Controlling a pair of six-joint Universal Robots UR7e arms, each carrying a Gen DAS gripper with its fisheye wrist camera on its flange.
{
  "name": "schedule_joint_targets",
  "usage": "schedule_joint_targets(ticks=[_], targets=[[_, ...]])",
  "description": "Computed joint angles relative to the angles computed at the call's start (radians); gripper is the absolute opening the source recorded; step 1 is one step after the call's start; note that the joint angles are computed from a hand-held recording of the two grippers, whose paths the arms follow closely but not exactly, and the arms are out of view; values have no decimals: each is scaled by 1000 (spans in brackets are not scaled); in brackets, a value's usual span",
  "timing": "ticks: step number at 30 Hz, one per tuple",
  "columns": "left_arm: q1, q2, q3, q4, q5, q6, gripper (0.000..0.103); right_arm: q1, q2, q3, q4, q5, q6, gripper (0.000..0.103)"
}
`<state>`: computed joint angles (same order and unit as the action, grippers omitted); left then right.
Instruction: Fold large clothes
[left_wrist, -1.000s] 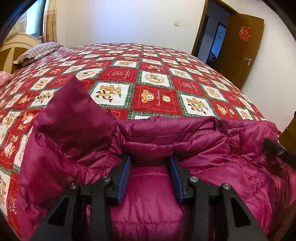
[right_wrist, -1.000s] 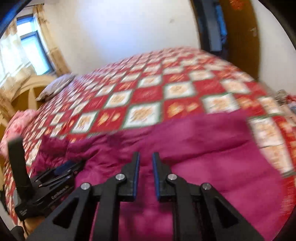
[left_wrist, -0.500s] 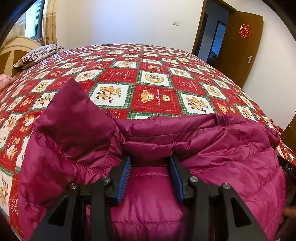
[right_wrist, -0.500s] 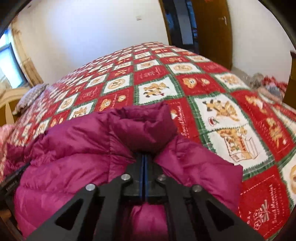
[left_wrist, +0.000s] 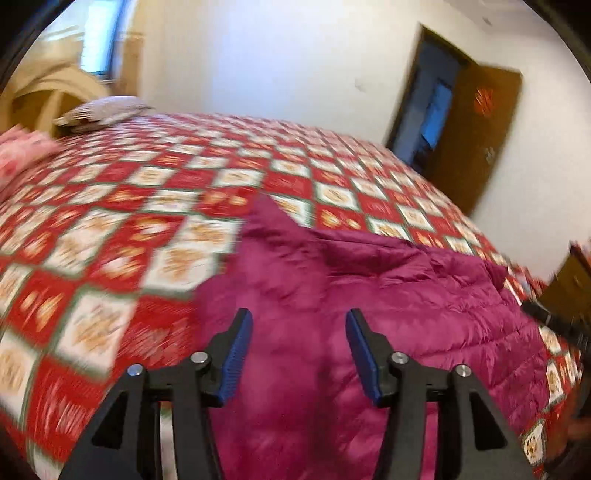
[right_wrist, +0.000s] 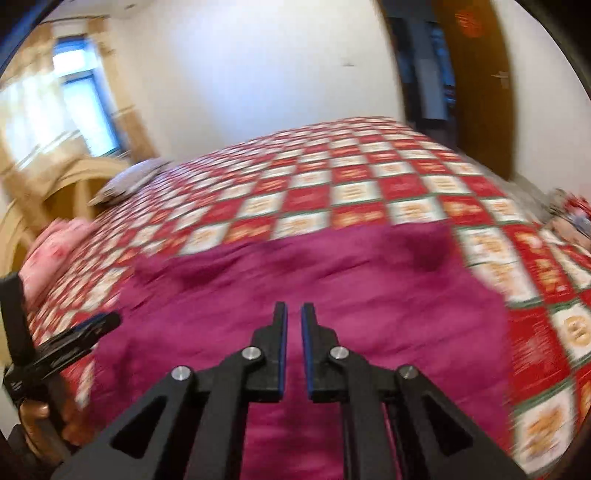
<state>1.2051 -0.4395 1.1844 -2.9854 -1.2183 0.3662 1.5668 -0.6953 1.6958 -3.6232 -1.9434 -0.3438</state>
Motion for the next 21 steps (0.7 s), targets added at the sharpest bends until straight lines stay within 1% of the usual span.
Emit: schedule_joint_targets(ticks=[2, 4, 5, 7, 8, 10, 12, 15, 16, 17, 19, 20, 21], targets=[[10, -28, 60, -68, 4, -50, 56, 24, 59, -33, 2, 0, -27, 12], [24, -46, 101, -92, -17, -94, 56, 36, 115, -74, 12, -10, -41, 12], [31, -48, 114, -96, -18, -120, 57, 39, 147, -105, 37, -40, -29, 12], [39, -41, 112, -58, -23, -153, 57, 28, 183, -157, 106, -101, 15, 10], [44, -33, 103, -33, -25, -170, 57, 19, 194, -164, 106, -103, 30, 9], [47, -24, 110, -56, -29, -178, 58, 4, 199, -158, 84, -82, 39, 7], [50, -15, 123, -103, -45, -175, 67, -3, 190, -153, 100, -69, 53, 7], [42, -5, 127, -125, -37, -152, 73, -5, 166, -136, 126, -52, 84, 6], [39, -4, 126, -121, -29, -137, 74, -7, 153, -121, 113, -35, 98, 6], [38, -2, 122, -114, -25, -127, 74, -3, 147, -100, 70, -28, 101, 6], [42, -5, 125, -115, -34, -134, 75, 9, 156, -99, -7, -53, 65, 7], [45, -4, 124, -117, -41, -143, 76, 13, 161, -107, -5, -64, 60, 7], [47, -1, 121, -118, -46, -151, 77, 7, 161, -119, 39, -72, 78, 6]])
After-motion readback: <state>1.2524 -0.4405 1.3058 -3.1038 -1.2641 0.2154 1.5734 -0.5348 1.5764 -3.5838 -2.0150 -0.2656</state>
